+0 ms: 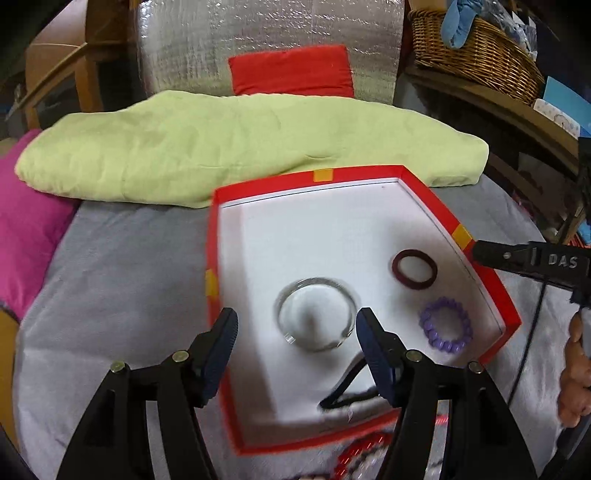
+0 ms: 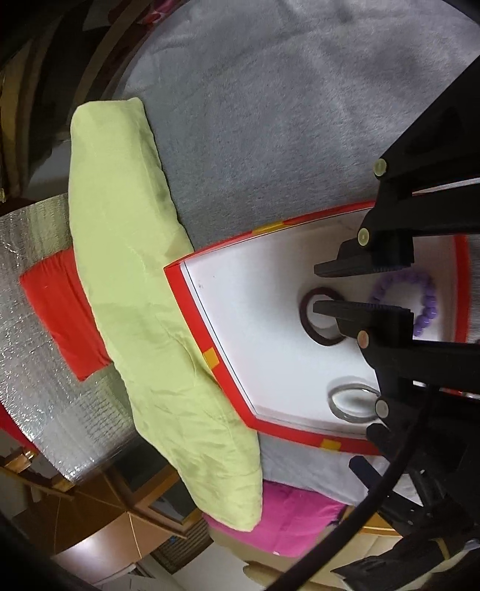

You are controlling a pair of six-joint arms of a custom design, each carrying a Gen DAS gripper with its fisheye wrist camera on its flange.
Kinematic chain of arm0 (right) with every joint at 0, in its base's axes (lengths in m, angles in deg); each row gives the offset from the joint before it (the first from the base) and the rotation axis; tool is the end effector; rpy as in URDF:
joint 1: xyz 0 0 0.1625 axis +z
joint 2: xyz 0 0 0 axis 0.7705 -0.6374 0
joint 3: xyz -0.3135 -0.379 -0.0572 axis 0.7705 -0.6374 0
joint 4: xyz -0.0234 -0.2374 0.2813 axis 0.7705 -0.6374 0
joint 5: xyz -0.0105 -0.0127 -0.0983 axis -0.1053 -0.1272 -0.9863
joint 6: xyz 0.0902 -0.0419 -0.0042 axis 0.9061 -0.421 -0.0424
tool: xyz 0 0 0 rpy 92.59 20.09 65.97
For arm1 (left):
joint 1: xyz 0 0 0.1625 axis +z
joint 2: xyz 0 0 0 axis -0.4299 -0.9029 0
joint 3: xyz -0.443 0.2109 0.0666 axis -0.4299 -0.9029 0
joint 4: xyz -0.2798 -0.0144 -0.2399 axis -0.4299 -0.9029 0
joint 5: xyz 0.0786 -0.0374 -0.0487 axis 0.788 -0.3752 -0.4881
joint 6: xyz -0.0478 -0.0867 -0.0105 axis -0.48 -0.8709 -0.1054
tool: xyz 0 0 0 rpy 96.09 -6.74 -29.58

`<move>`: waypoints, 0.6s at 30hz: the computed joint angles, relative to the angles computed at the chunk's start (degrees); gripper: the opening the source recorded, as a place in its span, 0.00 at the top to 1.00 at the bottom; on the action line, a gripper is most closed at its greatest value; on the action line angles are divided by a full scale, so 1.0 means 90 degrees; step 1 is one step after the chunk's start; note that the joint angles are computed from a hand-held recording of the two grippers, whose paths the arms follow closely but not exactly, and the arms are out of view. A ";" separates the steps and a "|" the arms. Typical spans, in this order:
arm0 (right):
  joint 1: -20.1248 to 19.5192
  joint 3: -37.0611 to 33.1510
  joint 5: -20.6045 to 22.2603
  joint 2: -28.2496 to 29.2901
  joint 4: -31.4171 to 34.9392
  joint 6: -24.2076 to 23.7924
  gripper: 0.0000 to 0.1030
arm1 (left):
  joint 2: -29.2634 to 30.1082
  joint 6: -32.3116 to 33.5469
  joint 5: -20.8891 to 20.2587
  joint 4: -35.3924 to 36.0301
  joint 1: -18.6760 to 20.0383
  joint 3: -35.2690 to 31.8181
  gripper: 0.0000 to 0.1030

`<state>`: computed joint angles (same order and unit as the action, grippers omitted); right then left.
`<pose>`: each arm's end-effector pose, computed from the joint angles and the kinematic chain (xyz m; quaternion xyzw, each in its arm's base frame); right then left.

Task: Organize jewelry
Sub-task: 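Release the silver bangle in the box with the left tool while the right tool releases the maroon bangle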

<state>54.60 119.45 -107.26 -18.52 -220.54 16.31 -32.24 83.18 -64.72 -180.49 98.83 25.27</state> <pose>0.2986 -0.8038 0.0144 -0.0165 -0.9101 0.3627 0.1997 -0.0457 -0.8040 0.2644 0.2758 0.8736 -0.2712 0.2953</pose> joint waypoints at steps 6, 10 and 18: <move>0.0142 0.0716 0.0037 -0.0271 -0.0398 -0.0213 0.86 | -0.0394 0.0177 0.0224 -0.0615 -0.0015 0.0682 0.34; 0.0237 0.1287 0.0106 -0.0444 -0.0766 -0.0234 0.86 | -0.0782 0.0114 0.0171 -0.0872 -0.0020 0.1293 0.34; 0.0383 0.2282 0.0190 -0.0628 -0.1104 -0.0160 0.86 | -0.1222 -0.0311 0.0230 -0.0815 0.0018 0.2077 0.33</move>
